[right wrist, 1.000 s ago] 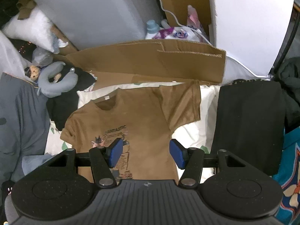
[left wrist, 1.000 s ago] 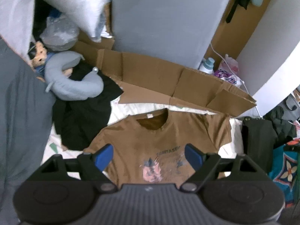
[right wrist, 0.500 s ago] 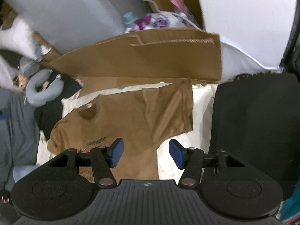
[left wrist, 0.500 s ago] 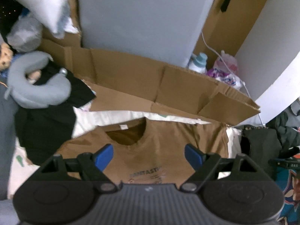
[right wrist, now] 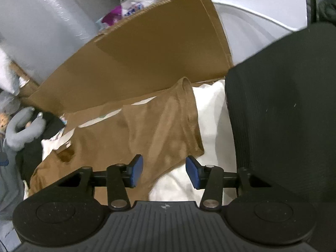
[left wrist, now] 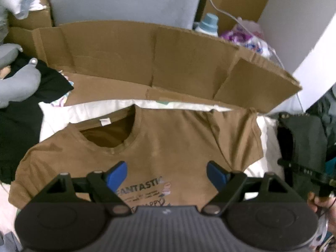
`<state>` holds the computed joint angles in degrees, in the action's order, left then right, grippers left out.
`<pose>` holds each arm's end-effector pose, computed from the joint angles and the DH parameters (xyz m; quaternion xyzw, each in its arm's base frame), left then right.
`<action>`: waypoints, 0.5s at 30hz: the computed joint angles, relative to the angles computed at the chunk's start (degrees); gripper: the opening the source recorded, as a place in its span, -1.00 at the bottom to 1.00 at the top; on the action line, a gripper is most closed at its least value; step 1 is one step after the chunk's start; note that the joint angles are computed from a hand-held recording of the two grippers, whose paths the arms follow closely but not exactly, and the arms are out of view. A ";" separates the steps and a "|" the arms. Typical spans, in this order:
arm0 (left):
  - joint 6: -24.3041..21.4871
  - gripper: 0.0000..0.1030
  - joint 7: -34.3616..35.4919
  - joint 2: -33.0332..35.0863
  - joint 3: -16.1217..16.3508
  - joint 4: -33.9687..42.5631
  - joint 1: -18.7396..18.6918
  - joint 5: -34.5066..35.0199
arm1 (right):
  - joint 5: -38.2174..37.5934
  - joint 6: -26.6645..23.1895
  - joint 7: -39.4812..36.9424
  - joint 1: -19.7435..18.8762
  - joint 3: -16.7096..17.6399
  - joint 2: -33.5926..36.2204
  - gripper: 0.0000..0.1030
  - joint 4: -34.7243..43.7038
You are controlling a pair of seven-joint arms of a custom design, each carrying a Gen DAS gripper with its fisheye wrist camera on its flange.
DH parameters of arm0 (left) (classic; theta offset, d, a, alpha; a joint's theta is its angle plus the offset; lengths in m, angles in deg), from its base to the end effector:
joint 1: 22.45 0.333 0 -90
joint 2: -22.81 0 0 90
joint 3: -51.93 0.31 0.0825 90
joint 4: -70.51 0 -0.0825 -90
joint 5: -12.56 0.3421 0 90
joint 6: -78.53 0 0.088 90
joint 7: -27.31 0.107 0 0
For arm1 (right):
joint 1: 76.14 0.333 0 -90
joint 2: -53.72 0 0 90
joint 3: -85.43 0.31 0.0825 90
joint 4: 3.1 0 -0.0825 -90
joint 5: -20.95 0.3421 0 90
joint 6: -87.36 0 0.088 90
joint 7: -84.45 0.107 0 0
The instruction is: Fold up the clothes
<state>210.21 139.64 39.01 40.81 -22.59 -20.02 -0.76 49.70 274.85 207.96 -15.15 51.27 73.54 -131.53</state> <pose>0.6313 -0.0869 0.5108 -0.5365 0.8116 -0.2186 0.0749 0.5124 0.2261 0.3557 -0.4583 0.8067 -0.1171 0.3544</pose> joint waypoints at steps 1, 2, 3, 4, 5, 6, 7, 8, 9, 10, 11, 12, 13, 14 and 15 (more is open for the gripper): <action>0.63 0.65 0.21 0.12 -0.07 -0.61 -0.24 0.36 | 0.59 1.97 0.65 -2.89 3.17 0.94 -0.01 0.21; 0.59 0.64 0.45 0.50 -0.12 -0.73 -0.49 0.94 | 1.50 3.59 0.80 -5.47 6.04 2.02 -0.01 0.70; 0.52 0.64 0.65 0.92 -0.18 -0.78 -0.74 1.56 | 2.13 4.49 0.64 -6.86 7.60 3.19 -0.01 1.37; 0.60 0.64 0.59 1.27 -0.19 -0.96 -1.05 2.26 | 3.03 4.88 0.45 -7.15 8.00 4.61 -0.02 2.21; 1.17 0.64 -0.58 1.46 0.02 -1.46 -1.61 3.37 | 4.28 4.50 0.31 -6.52 7.44 6.03 -0.05 3.18; 1.67 0.63 -1.69 1.62 0.15 -2.01 -2.05 4.31 | 5.44 4.06 0.30 -6.50 7.50 6.98 -0.10 4.00; 2.03 0.63 -2.41 1.56 0.08 -2.78 -2.16 4.49 | 6.60 3.60 0.30 -6.43 7.51 7.95 -0.15 4.84; 2.53 0.63 -2.93 1.34 0.04 -3.79 -2.25 4.77 | 7.61 3.10 0.44 -6.33 7.44 8.92 -0.15 5.67; 2.61 0.63 -3.59 1.29 0.15 -4.39 -2.49 5.61 | 8.42 2.66 0.84 -5.38 6.48 10.03 -0.15 6.41; 2.18 0.63 -4.47 1.53 0.36 -4.45 -2.81 6.75 | 9.09 2.29 1.46 -3.37 4.41 11.35 -0.15 7.00; 1.67 0.63 -5.27 1.85 0.45 -4.22 -2.91 7.33 | 9.63 1.43 2.35 -1.36 2.20 12.69 -0.15 7.65; 1.16 0.63 -6.06 2.18 0.54 -3.97 -3.01 7.91 | 9.82 0.37 3.61 -0.21 0.77 13.71 -0.15 8.25; 0.63 0.63 -6.85 2.51 0.63 -3.71 -3.10 8.48 | 9.68 -0.02 5.02 -0.37 0.76 14.29 -0.14 8.64; 0.04 0.63 -7.51 2.83 0.66 -3.42 -3.16 8.96 | 9.54 -0.32 6.40 -0.57 0.80 14.79 -0.14 8.98; -0.71 0.63 -7.73 3.09 0.52 -3.13 -3.12 9.14 | 9.42 -0.50 7.75 -0.84 0.90 15.19 -0.14 9.21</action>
